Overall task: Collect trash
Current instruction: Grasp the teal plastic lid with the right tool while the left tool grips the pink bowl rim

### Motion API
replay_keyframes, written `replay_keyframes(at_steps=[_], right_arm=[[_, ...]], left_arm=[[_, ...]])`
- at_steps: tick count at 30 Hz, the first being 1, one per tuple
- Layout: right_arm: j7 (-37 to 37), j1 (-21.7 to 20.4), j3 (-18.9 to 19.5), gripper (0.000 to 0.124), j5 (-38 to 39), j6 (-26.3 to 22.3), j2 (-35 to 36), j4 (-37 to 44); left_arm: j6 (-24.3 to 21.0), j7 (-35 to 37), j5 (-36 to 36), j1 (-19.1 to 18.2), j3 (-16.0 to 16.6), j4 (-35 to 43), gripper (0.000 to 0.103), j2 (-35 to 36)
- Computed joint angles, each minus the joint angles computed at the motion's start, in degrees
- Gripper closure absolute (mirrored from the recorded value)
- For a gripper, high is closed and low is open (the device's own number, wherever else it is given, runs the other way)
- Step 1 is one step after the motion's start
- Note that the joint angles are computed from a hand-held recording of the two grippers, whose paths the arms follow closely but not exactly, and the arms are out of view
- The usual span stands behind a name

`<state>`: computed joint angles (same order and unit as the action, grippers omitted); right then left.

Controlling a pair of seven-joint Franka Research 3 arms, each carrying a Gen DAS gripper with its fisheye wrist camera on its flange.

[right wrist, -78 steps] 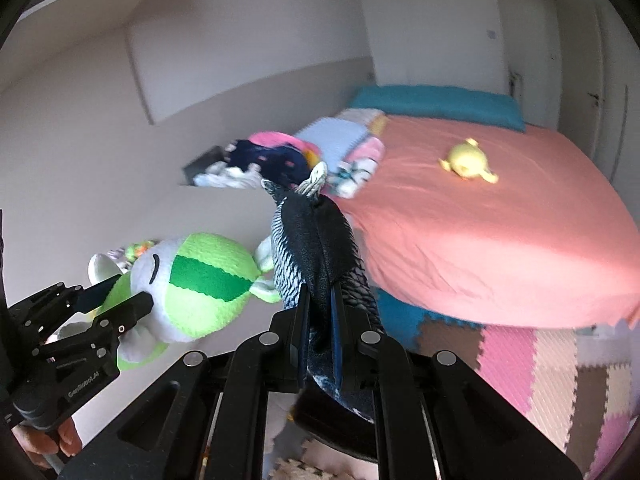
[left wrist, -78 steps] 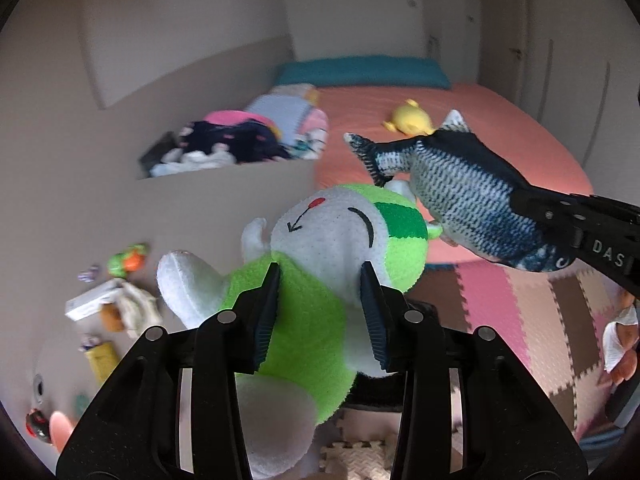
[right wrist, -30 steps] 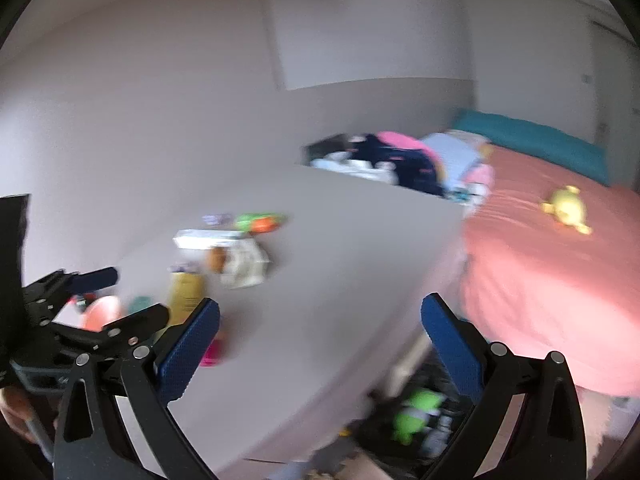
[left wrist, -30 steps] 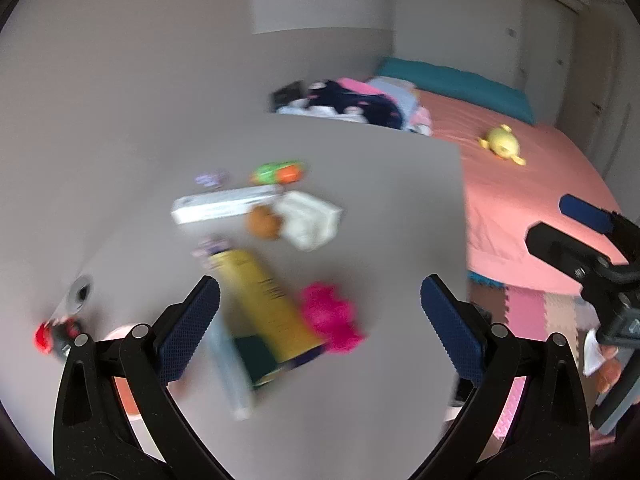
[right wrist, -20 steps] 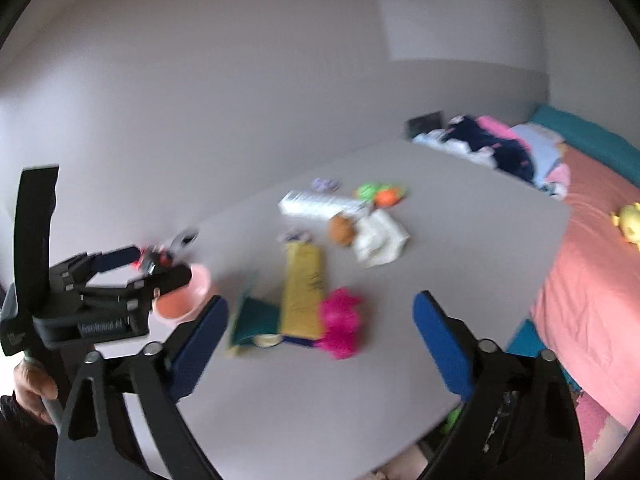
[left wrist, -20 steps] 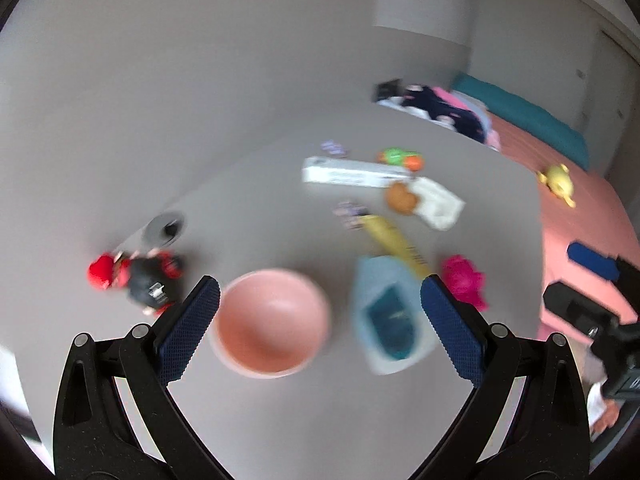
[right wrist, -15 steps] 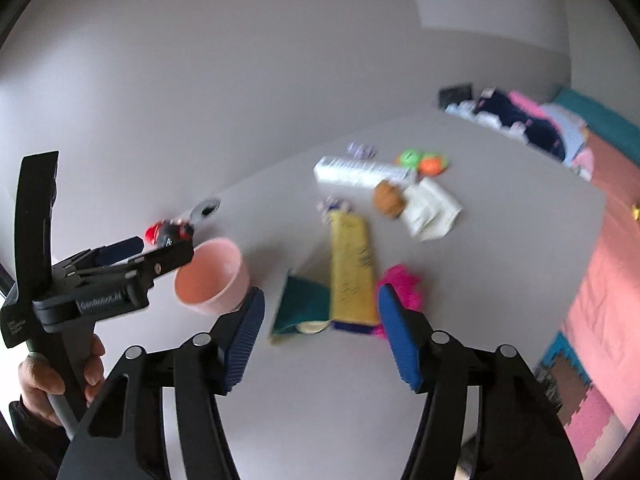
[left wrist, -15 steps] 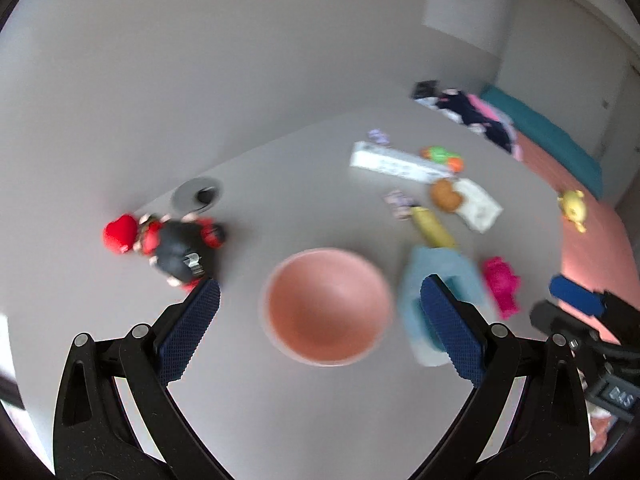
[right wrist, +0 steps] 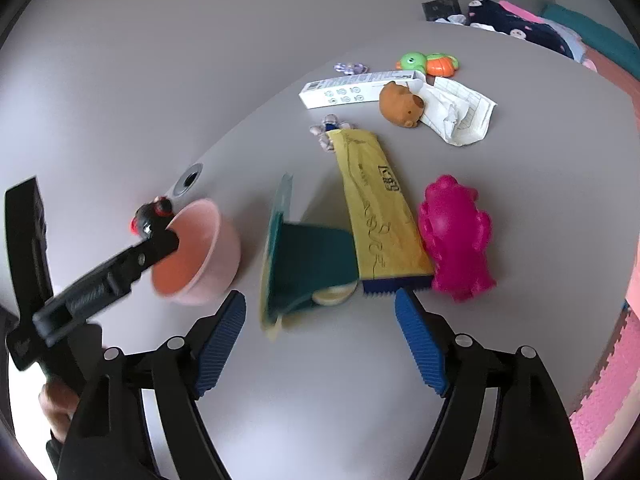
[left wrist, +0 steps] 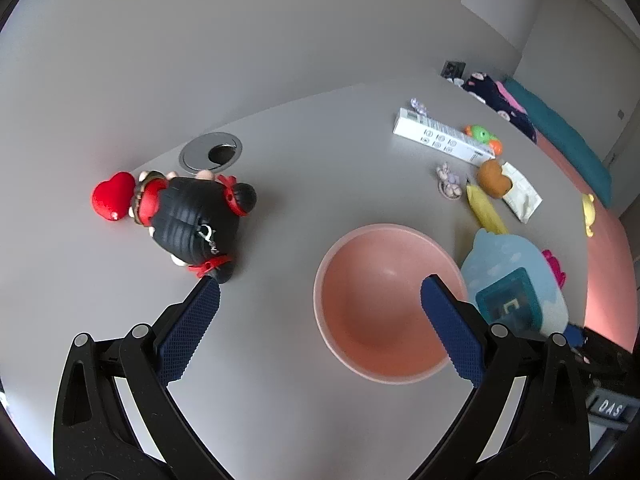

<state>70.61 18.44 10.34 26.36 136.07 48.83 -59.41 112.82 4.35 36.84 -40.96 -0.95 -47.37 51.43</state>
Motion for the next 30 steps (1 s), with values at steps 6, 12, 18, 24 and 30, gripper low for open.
replay_keyframes(at_steps=[6,12,18,24,30], right_arm=[[2.46,2.86,-1.80,0.046,-4.15,-1.77,5.72,9.80],[2.31,2.53,-0.47,0.070,-3.76,-5.77,8.77,14.83],[-1.05,0.71,1.58,0.070,0.11,-1.85,3.76,6.77],[-5.26,-0.82,2.99,0.070,3.92,1.41,-1.01,0.82],[-8.84,-2.73,3.70,0.070,7.98,3.60,-4.85,-3.05]], left_arm=[[-0.26,2.38,-2.11,0.87,-0.13,4.39,0.006,3.30],[-0.08,3.57,-4.22,1.44,-0.36,5.13,0.009,4.40],[3.40,2.05,-4.30,1.95,-0.37,-0.26,0.076,1.78],[7.79,-1.69,-1.61,1.80,-0.49,-6.14,0.091,-2.20],[1.59,2.32,-0.94,-0.20,0.18,5.81,0.091,2.74]])
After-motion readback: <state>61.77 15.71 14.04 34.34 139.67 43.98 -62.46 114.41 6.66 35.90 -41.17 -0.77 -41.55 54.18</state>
